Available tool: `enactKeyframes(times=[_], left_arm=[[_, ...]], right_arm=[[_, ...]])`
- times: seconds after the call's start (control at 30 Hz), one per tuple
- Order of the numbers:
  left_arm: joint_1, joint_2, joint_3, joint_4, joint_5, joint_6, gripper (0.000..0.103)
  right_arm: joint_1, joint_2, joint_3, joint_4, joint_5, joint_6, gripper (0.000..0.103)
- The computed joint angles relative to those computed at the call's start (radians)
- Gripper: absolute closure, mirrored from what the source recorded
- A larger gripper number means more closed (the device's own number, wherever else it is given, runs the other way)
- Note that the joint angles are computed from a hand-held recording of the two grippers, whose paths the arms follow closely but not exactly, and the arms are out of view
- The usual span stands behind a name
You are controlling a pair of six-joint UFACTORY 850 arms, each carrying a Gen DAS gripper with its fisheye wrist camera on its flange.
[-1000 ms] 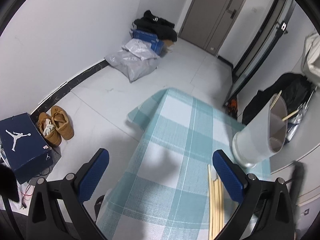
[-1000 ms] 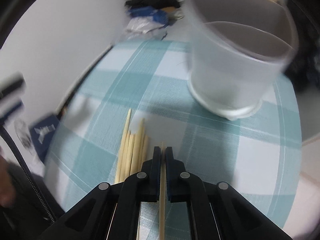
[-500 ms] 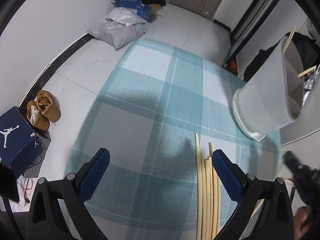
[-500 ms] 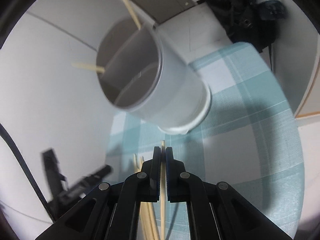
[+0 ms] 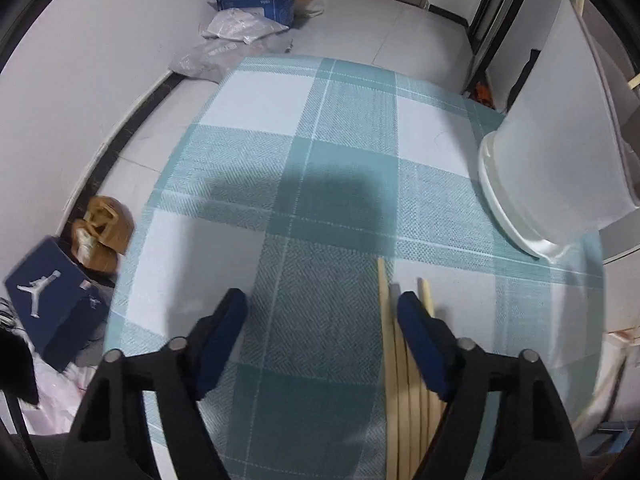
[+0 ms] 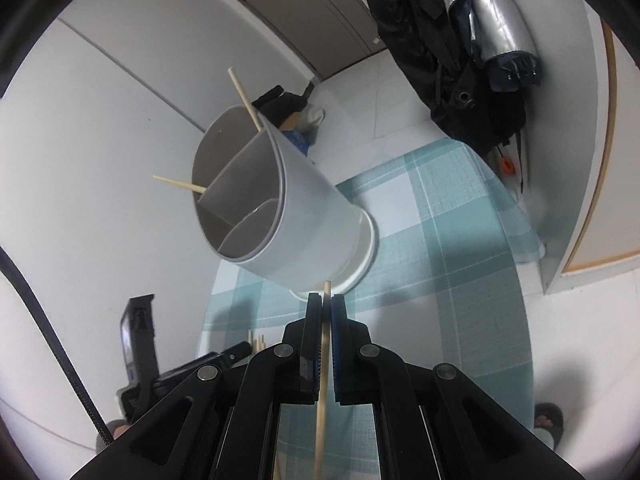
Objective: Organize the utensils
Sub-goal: 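Lift the chopstick with the right gripper while the left gripper grasps another chopstick, then carry both held chopsticks up over the white cup's opening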
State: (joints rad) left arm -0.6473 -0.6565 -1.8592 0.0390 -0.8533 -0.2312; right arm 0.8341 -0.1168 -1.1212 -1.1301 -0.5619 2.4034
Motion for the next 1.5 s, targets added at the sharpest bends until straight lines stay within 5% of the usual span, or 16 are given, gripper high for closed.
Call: enactKeyframes(times=[0.1, 0.17, 0.27, 0.5, 0.77, 1.1, 1.5], left_arm=[[-0.011, -0.010, -0.014, 0.041, 0.006, 0.005, 0.059], [-0.014, -0.013, -0.021, 0.031, 0.007, 0.033, 0.083], [-0.018, -0.009, -0.014, 0.015, 0.010, 0.055, 0.100], [-0.008, -0.005, -0.012, -0.015, 0.026, 0.004, 0.102], [0.004, 0.090, 0.087, -0.075, 0.177, 0.016, 0.102], [0.030, 0.216, 0.217, -0.388, 0.363, 0.379, 0.102], [0.056, 0.317, 0.336, -0.622, 0.393, 0.587, 0.102]], right_arm=[[-0.001, 0.008, 0.009, -0.004, -0.001, 0.018, 0.100], [0.005, 0.017, 0.015, -0.015, -0.006, 0.038, 0.100], [0.008, 0.011, 0.002, -0.008, -0.014, 0.022, 0.100], [0.016, -0.001, -0.024, 0.001, -0.049, -0.027, 0.099], [0.045, -0.035, -0.074, -0.008, -0.145, -0.086, 0.100], [0.109, -0.099, -0.181, 0.030, -0.299, -0.220, 0.100], [0.192, -0.172, -0.286, -0.046, -0.458, -0.238, 0.100]])
